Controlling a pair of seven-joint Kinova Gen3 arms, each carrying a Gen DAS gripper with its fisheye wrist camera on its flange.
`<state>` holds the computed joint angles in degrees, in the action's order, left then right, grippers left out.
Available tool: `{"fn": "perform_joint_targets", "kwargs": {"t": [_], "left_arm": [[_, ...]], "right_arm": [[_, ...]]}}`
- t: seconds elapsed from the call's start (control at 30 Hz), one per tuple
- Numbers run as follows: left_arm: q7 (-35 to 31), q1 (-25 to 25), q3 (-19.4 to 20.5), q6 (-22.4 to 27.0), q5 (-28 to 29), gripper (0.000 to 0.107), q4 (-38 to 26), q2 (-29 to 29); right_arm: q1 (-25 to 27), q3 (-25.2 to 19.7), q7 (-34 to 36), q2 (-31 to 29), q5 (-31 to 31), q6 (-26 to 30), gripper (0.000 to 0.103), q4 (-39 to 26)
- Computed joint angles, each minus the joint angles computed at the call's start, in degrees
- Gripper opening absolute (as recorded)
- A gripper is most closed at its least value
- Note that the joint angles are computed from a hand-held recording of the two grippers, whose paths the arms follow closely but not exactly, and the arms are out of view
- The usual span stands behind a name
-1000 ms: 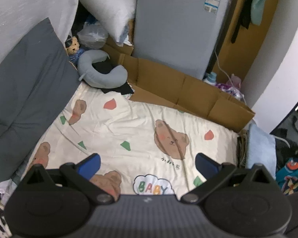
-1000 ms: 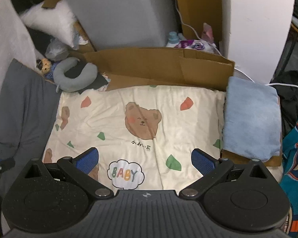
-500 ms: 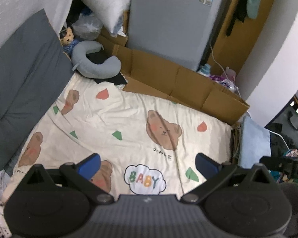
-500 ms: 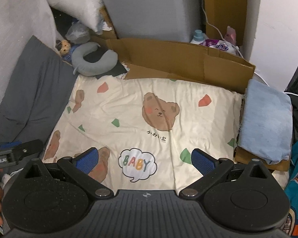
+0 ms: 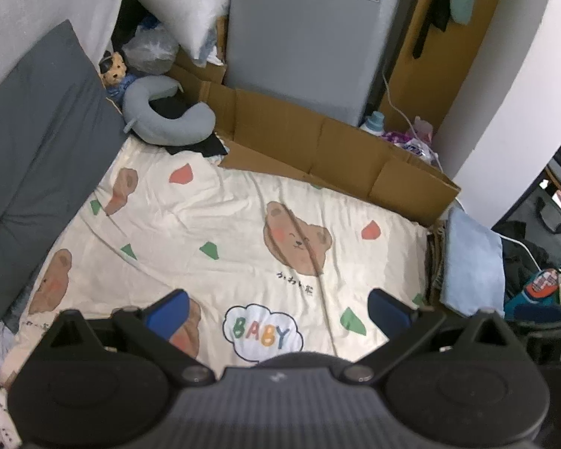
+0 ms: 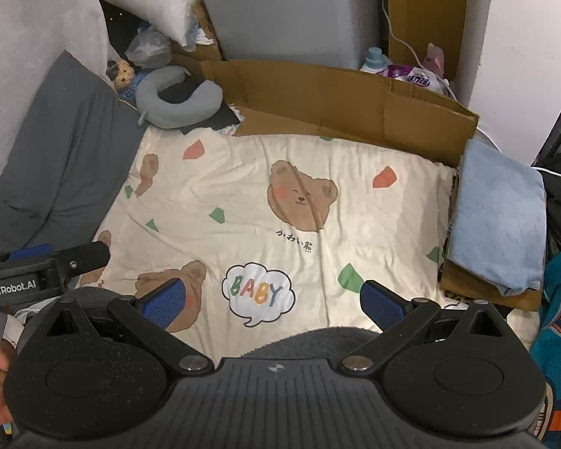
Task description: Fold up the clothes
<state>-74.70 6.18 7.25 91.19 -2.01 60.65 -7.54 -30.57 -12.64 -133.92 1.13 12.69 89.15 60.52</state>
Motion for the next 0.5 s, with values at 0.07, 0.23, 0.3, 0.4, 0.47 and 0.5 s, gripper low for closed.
{"fn": "perform_joint_targets", "kwargs": {"t": [0.07, 0.23, 0.3, 0.4, 0.47, 0.5], "left_arm": [[1.4, 0.3, 1.3, 0.2, -1.9, 0.102, 0.2, 0.2], [1.9, 1.4, 1.8, 1.1, -2.9, 0.102, -0.5, 1.5], [2.5, 1.8, 2.0, 1.3, -3.7, 0.102, -0.7, 1.7], [2.8, 2.7, 2.8, 1.8, -6.0, 0.102, -1.2, 2.2], [3.3, 3.3, 3.1, 2.0, -7.1, 0.102, -1.3, 2.3], [3.4, 3.5, 3.2, 2.0, -7.5, 0.102, -1.3, 2.4]], "right_arm": [[0.2, 0.1, -0.2, -0.6, -0.3, -1.2, 0.102, 1.1], [1.5, 0.1, -0.4, -1.9, -1.8, -4.8, 0.102, 3.9], [1.7, -0.1, -0.4, -1.4, -1.8, -4.7, 0.102, 3.6], [0.5, -1.1, -0.4, -0.6, 0.6, -3.4, 0.102, 2.8], [-0.4, -1.3, -0.8, -0.2, 2.1, -2.7, 0.102, 2.3], [-0.8, -1.4, -0.9, 0.0, 2.8, -2.1, 0.102, 1.9]]}}
